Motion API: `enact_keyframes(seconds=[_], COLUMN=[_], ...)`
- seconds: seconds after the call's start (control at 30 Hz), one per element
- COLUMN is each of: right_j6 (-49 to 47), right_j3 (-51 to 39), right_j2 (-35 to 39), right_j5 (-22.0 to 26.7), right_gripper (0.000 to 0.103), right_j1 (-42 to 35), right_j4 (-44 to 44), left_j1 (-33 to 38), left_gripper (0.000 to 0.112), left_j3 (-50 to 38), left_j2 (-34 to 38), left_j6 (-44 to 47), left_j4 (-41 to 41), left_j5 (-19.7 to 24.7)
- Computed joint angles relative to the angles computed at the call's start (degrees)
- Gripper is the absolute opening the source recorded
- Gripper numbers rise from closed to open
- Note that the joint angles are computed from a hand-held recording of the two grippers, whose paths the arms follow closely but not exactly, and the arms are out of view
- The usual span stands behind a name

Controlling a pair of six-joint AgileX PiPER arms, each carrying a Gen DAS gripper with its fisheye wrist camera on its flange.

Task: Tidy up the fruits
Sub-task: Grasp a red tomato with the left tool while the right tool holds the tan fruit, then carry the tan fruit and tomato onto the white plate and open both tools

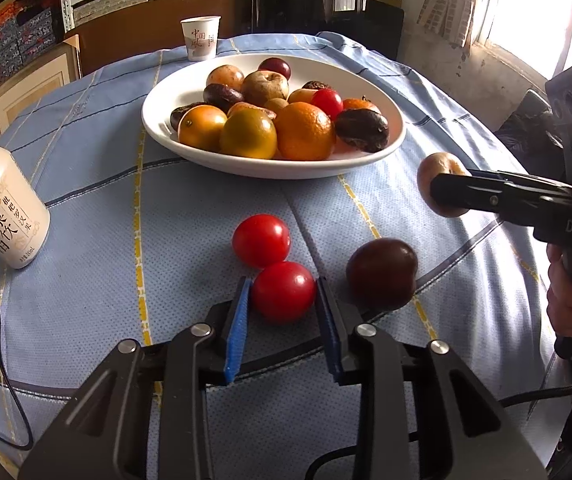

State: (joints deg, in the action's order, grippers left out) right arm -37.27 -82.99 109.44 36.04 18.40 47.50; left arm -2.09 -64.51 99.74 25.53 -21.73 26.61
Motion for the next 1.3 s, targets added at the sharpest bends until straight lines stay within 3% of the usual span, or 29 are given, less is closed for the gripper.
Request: enact_keyframes(seconds=[0.33, 0.5, 0.67, 0.9, 0.97, 1.0, 1.03, 1.1, 1.17, 1.2, 1.3], right_j6=[-6.61, -15.43, -12.96, 2.97, 4.90, 5.60, 5.67, -0.02, -8.07, -11.02, -20.30], right_j3=[2.13, 3.57, -2.74, -23.00, -25.98, -25.76, -25.11, -21.65, -16.54, -14.97, -7.01], right_j2=[-1.73, -2.51, 0.41, 12.92, 14.81, 14.59, 13.97, 11.14, 7.25, 6.00, 1.37], right_j5=[-0.43, 0.62, -4.34, -0.43, -0.74, -1.93, -2.25, -1.41, -1.20, -0.44, -0.44], right_gripper=[0.040, 0.040, 0.040, 0.042, 0.047, 0.059, 0.059, 0.059, 0.059, 0.062, 0.074], right_j1=[-0.16, -1.81, -0.88, -1.38, -1.23, -1.09, -1.04, -1.24, -0.86, -0.62, 1.12], right_j4=[5.67, 16.86, 16.09, 3.35, 1.95, 1.57, 1.55, 5.29, 9.59, 10.74, 14.49], left_j1=[0.49, 3.76, 3.62, 1.68, 1.63, 1.60, 1.69, 2.58, 2.46, 2.20, 1.98], left_gripper=[0.032, 0.032, 0.031, 0.031, 0.047, 0.070, 0.080, 0.081, 0.086, 0.096, 0.098], left_j3=[2.67, 0.09, -14.43, -42.75, -49.24, -50.22, -48.92, -42.61, -35.18, -30.88, -16.89], left_j2=[-3.24, -5.36, 1.12, 18.22, 22.16, 22.82, 22.15, 17.96, 12.98, 10.37, 1.91], left_j6=[3.86, 13.11, 5.22, -9.41, -13.46, -15.37, -16.85, -14.52, -15.01, -16.43, -18.48], left_j4=[-3.30, -12.85, -5.76, 6.78, 8.95, 10.13, 10.48, 7.42, 9.74, 11.65, 15.62], left_j5=[-1.14, 3.60, 7.41, 15.70, 18.47, 18.34, 16.37, 12.65, 8.49, 5.81, -1.36])
